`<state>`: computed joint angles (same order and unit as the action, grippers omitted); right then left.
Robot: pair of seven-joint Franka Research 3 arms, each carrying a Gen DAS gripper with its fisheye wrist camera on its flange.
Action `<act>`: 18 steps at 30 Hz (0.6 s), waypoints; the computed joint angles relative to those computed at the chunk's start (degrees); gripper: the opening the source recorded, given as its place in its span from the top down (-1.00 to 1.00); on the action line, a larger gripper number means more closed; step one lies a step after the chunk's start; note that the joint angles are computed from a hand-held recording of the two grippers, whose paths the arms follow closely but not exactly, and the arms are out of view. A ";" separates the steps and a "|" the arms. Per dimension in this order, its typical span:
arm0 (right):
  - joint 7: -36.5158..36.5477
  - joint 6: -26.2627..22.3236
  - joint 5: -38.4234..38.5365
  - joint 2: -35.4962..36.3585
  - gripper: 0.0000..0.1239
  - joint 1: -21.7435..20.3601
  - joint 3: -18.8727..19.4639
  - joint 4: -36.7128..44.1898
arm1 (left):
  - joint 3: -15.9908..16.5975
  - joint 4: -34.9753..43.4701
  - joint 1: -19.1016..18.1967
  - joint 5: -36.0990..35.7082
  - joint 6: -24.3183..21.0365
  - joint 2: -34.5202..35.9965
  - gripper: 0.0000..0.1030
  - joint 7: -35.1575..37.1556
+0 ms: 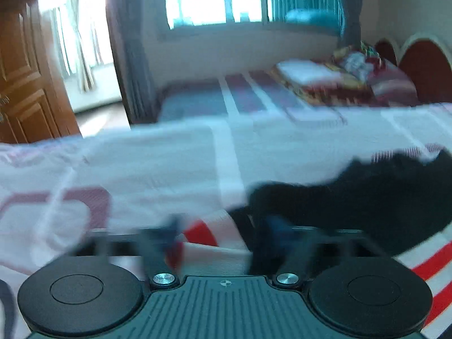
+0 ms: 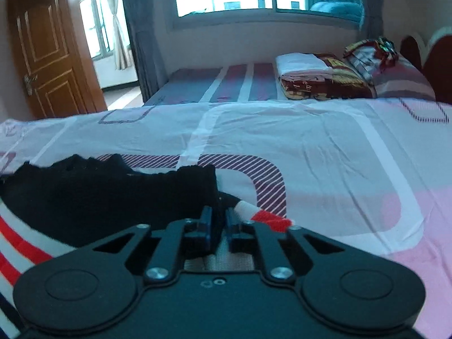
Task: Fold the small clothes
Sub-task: 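Open both tools and withdraw them from the folded sweater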
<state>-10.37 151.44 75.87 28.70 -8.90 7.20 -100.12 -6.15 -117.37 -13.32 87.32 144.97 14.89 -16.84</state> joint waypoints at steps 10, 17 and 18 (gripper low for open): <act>-15.44 -8.09 2.09 -7.11 0.33 6.01 0.37 -9.35 | -1.09 13.91 -0.35 4.33 19.27 9.83 -0.57 1.55; -25.09 1.30 4.91 -5.92 0.34 7.57 0.76 -9.87 | 3.46 3.71 -3.96 -5.34 8.30 4.09 -0.57 5.38; -23.72 4.57 6.90 -4.05 0.32 7.40 -0.41 -7.21 | 3.73 0.88 -3.00 -4.75 8.52 2.25 -0.78 2.01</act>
<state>-34.09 156.01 82.77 24.66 -1.50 6.79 -107.33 -2.42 -116.49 -16.32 82.56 153.50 17.14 -14.82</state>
